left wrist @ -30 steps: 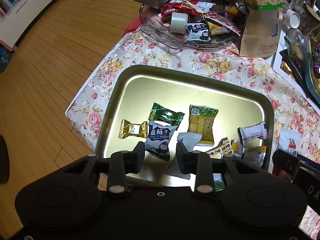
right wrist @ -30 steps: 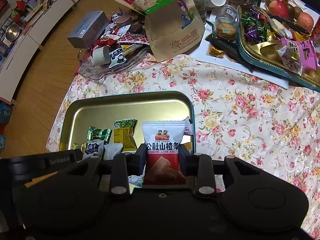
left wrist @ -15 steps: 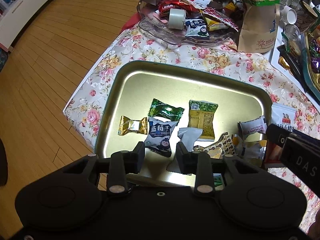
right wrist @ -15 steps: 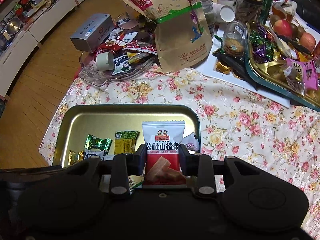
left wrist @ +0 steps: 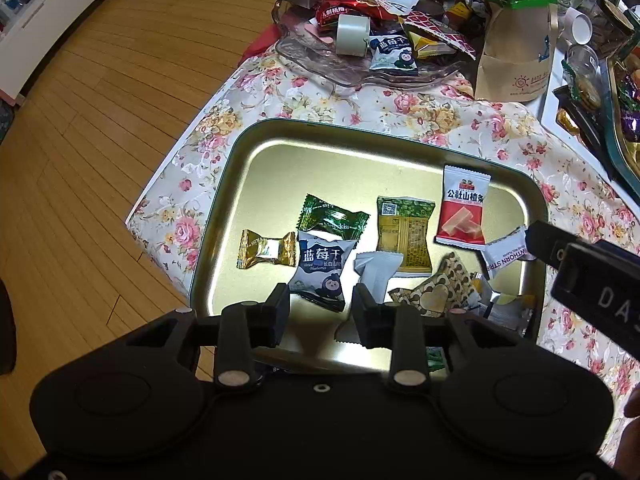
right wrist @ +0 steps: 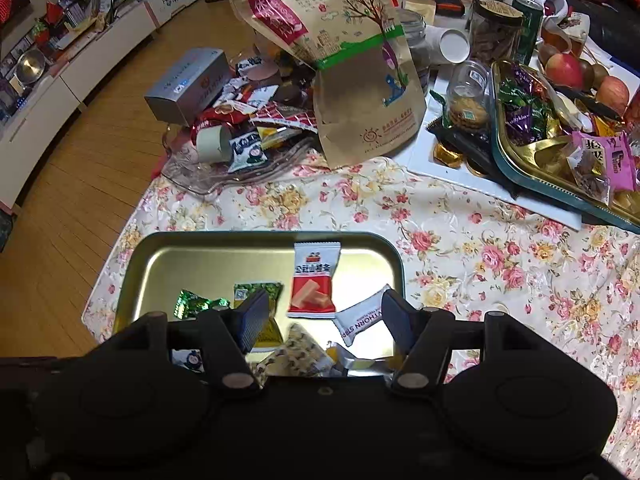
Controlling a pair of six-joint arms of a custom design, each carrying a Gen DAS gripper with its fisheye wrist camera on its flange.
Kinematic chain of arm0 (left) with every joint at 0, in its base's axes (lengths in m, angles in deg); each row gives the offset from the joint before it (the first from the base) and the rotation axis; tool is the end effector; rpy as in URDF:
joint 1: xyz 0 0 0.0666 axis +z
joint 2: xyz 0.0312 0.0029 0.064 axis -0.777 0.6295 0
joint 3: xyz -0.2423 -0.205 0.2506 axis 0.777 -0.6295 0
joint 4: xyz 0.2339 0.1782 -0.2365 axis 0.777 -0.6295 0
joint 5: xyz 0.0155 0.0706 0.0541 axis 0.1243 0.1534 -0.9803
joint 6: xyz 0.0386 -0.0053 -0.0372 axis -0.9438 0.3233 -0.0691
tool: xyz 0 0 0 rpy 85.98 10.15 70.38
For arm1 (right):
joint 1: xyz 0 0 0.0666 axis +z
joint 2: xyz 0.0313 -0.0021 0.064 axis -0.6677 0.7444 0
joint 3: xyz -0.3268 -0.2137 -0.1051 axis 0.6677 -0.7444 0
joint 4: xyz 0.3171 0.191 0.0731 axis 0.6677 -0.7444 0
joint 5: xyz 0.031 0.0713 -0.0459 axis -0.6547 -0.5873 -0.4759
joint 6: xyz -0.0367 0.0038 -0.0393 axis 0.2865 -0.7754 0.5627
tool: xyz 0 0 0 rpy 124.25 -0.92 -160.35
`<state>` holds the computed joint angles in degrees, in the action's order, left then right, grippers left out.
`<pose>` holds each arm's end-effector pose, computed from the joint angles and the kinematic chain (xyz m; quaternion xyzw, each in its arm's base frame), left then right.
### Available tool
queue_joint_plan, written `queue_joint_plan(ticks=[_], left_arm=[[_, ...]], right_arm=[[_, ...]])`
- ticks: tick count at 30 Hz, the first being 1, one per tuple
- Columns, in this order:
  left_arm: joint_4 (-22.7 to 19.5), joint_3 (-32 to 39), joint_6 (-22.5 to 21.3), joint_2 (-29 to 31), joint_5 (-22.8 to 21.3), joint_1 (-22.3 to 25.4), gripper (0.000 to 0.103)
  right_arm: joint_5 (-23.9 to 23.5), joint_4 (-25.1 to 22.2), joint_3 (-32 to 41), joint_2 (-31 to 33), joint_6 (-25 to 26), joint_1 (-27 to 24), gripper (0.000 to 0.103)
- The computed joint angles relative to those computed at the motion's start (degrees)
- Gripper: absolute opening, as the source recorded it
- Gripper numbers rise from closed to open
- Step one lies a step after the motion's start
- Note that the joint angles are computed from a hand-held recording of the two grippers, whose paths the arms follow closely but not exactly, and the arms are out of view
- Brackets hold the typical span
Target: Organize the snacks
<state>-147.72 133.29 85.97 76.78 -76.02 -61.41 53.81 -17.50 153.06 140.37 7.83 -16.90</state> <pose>0.5599 -0.0993 0.4916 -0.0606 0.9926 0.0339 0.0994 0.5762 0.2656 0.5085 0.0358 0.9777 0.0645 0.1964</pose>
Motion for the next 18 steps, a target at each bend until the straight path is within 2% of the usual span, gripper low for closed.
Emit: queue_joint_plan(ticks=[11, 18], left_arm=[[0.31, -0.40, 0.27, -0.34, -0.63, -0.06, 0.043], [0.78, -1.20, 0.07, -0.91, -1.06, -0.18, 0.043]], right_arm=[[4.10, -2.53, 0.05, 0.01, 1.97, 1.12, 0.065], [4.13, -5.17, 0.80, 0.69, 2.38, 1.21, 0.065]])
